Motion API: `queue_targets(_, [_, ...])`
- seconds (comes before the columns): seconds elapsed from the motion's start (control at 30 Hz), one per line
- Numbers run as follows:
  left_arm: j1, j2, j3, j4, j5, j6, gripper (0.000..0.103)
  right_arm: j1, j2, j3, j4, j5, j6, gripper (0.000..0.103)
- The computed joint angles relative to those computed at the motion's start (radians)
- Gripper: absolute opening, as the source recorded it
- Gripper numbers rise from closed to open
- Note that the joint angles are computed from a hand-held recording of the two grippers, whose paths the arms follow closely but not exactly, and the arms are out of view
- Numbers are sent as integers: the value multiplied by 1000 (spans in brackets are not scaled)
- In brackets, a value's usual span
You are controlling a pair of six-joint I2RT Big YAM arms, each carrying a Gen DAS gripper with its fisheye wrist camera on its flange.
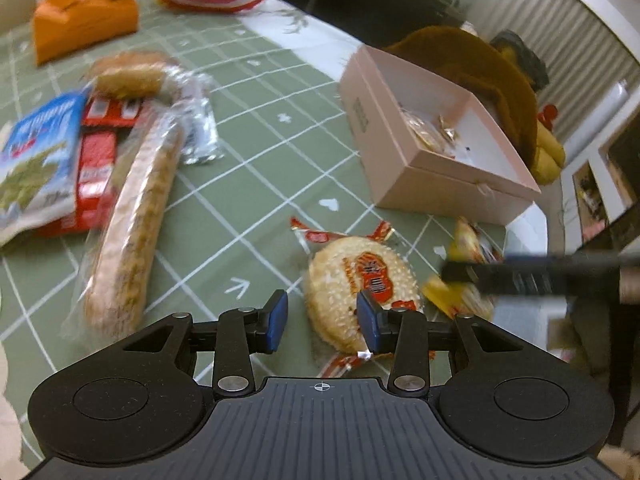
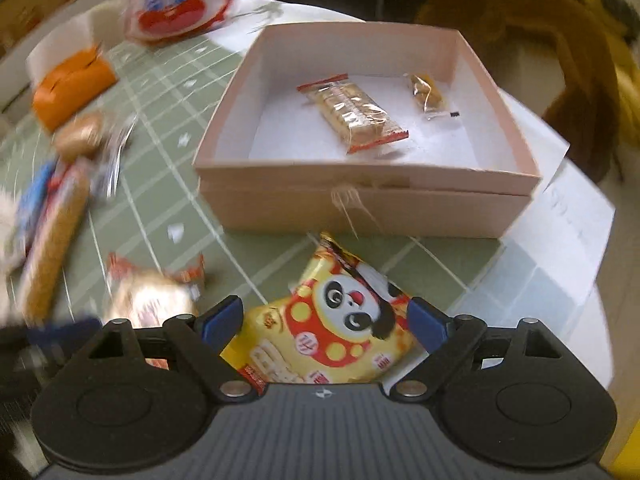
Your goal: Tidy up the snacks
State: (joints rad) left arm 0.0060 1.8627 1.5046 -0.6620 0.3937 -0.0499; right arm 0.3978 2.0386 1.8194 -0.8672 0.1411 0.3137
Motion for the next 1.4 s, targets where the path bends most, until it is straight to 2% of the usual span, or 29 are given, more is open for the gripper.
queue_targets(0.1, [8,19,20,-6,23,-57,43,-6,-61,-107,48,44,-43,93])
queue_targets(0.17, [6,32,37,-8,41,-88,43,-20,-81,-135,56,39,-30,94])
queue_targets(0.23, [-7,40,51,-13,35,-86,43,-36,-92,-149,56,23,-5,94])
queue_targets(0.37, [-45,45,66,-27,-19,-12,44,-54,-109,-178,76,-2,22,95])
queue_targets(0.43, [-62,27,48,-3,-80,20,45,-55,-121,-195,88,-5,23,95])
queue_targets(0.5, [-73,-12,7,51,-148,30,43,-56,-142,-221,115,-16,18,95])
queue_targets(0.53, [-77,-35,-14,81,-165,40,43,-56,-158,-240,136,-18,16,95])
queue_targets(0.6, [-85,-58,-29,96,-162,68,43,-59,-186,-274,165,-17,15,95])
queue_targets(0.77, [-155,-67,-49,79,-252,235,43,-80,-217,-315,156,-30,51,95])
queue_targets(0.83, [-175,-55,-46,57,-260,257,43,-88,-218,-322,146,-42,67,95])
queue_targets(0.87, [-180,-51,-48,54,-252,256,46,-91,-218,-323,142,-44,72,95])
queue_targets(1.0, [-197,-43,-46,56,-232,283,70,-98,-223,-336,141,-51,77,95])
queue_targets(1.07, [-192,-38,-36,50,-200,264,71,-103,-222,-339,140,-61,79,95])
queue_targets(1.13, [-180,-50,-44,72,-187,203,67,-110,-223,-344,143,-76,85,95])
queue_targets(1.2, [-171,-80,-83,141,-233,111,66,-114,-227,-352,147,-90,92,95])
queue_targets(1.23, [-166,-83,-87,153,-256,69,66,-116,-228,-356,149,-98,94,95])
queue_targets(1.3, [-141,-73,-73,129,-259,-27,64,-120,-231,-363,154,-113,100,95])
queue_targets(1.33, [-134,-62,-58,105,-251,-48,64,-122,-231,-366,156,-122,105,95])
queue_targets(1.4, [-131,-39,-32,63,-243,-39,64,-125,-232,-374,165,-141,118,97])
